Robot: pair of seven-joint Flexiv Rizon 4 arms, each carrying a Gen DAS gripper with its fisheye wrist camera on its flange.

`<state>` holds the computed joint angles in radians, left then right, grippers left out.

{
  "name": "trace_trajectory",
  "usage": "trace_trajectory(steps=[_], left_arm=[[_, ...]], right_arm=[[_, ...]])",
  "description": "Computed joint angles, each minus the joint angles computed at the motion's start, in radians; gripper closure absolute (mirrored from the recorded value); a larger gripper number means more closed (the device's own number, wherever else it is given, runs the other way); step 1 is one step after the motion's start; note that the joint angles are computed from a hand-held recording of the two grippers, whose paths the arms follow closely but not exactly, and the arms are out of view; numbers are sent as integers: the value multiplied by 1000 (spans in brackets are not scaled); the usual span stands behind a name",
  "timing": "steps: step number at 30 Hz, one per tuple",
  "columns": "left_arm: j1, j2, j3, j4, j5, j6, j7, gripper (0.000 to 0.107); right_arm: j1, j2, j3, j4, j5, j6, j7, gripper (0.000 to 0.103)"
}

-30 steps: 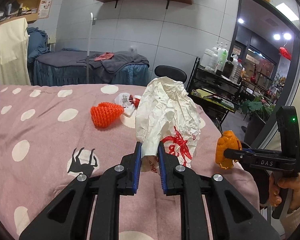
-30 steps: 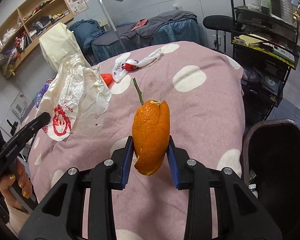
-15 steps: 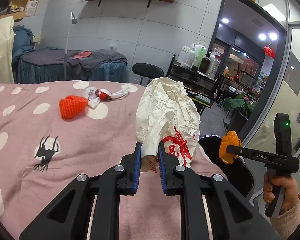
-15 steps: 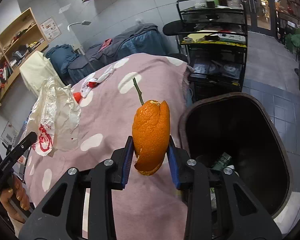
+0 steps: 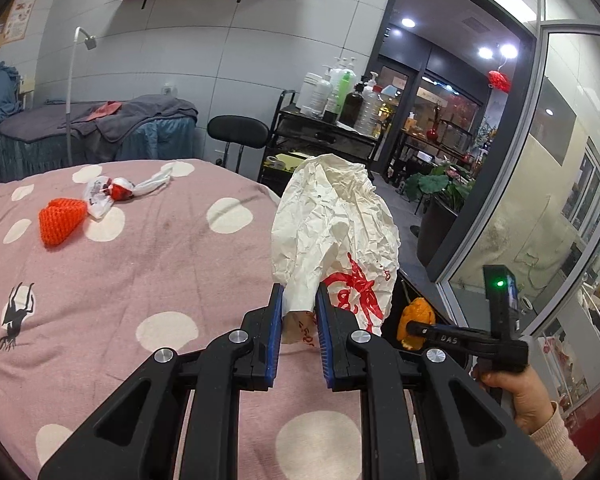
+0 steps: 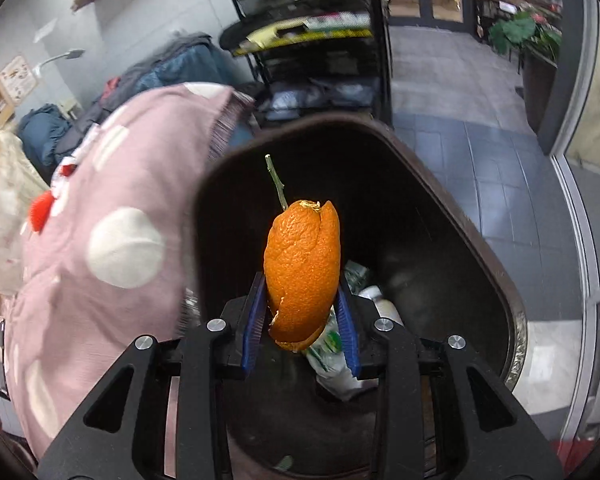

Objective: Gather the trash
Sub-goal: 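Carry the orange peel into the brown bin and open the right tool while the left tool holds the bag, then lower the white plastic bag into the brown bin and open the left tool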

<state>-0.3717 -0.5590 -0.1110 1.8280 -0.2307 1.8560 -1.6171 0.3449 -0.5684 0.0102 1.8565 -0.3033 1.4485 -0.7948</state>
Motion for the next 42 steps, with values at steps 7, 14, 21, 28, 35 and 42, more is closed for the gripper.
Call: trace_trajectory(steps=[7,14,21,28,35,42], left_arm=[[-6,-50,-32,-90,11,-83,34,91],[-70,-95,23,-171,14,-168,47,90],[-128,-149,75,-284,41,-281,46,90],[-125,-210,46,-405,66,-420,55,90],[-154,-258,76,-499,116,-523,39,90],[-164,-298,84,-578,161,-623,21,90]], right_arm=[[-60,-62,64,-40,67,-37,-20,57],[39,-30,-70,33,38,48,52,49],[233,52,-331,179,-34,144,194,46],[352,88,-499,251,-19,199,236,38],[393,105,-557,278,24,205,215,38],[399,110,-566,291,61,210,191,37]])
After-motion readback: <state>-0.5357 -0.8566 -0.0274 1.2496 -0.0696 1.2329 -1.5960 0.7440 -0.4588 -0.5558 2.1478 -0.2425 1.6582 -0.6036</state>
